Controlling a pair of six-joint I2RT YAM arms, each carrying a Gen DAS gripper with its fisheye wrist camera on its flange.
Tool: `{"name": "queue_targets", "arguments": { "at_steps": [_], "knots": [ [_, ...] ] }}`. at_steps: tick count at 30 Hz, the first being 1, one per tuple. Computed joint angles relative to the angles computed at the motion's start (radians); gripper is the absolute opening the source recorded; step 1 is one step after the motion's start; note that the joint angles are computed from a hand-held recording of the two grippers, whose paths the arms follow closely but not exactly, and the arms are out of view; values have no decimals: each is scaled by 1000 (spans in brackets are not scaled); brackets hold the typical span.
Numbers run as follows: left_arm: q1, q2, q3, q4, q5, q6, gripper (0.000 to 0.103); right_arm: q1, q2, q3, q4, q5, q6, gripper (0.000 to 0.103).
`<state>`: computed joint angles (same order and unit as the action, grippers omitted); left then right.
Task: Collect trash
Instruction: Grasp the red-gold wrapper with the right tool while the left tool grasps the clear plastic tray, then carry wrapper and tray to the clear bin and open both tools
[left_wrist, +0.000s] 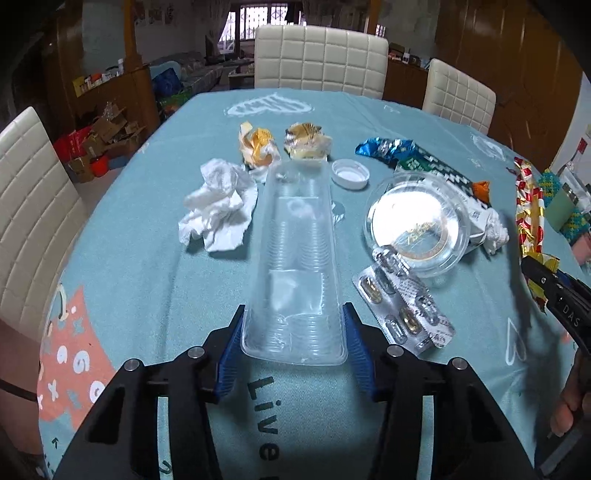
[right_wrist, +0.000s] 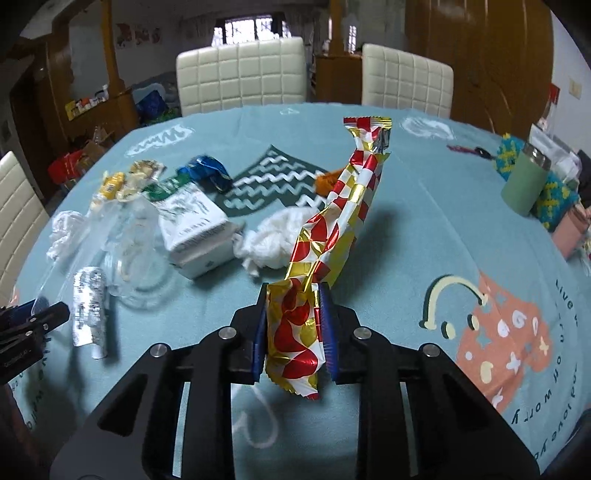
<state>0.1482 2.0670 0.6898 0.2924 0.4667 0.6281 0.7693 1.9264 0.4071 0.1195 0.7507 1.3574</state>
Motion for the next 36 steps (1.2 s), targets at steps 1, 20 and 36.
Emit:
{"name": "queue_targets", "arguments": {
  "at_steps": [1,20,36],
  "knots": [
    [7,-16,-15,13,12,0,49,9,-8,6,-11,8,-5,26],
    [268,-54,44,105,137,-2,49,87,130,435,22,-30,-563,26],
    [446,157,377,31,97,-57,49,84,453,1048,-144,-161,-874,27]
  ]
}}
